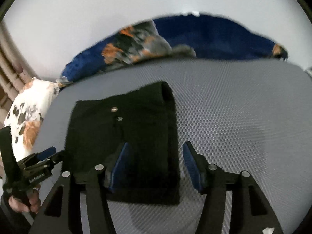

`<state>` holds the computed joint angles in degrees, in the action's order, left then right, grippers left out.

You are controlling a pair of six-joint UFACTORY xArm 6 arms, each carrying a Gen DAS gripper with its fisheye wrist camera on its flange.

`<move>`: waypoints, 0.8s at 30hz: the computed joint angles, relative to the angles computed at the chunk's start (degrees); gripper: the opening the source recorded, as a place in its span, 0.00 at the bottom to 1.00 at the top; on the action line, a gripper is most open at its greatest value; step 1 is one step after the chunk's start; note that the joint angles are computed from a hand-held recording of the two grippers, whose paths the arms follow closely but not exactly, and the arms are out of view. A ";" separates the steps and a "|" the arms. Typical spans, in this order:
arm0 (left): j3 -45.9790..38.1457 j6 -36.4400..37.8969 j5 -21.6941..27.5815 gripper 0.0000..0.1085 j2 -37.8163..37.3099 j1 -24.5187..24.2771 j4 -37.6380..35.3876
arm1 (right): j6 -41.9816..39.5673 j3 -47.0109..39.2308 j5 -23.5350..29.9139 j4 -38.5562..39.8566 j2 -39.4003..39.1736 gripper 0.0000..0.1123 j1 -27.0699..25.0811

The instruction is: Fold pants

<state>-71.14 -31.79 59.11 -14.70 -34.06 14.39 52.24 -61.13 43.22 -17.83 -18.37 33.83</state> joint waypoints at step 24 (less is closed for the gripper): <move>5.91 -20.13 18.56 0.58 -17.73 -21.10 18.74 | 24.40 -2.44 20.73 -20.93 -3.63 0.75 25.90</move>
<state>-65.23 -51.92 77.66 -32.43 -55.16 33.13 76.64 -63.57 63.95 -38.76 -22.00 59.73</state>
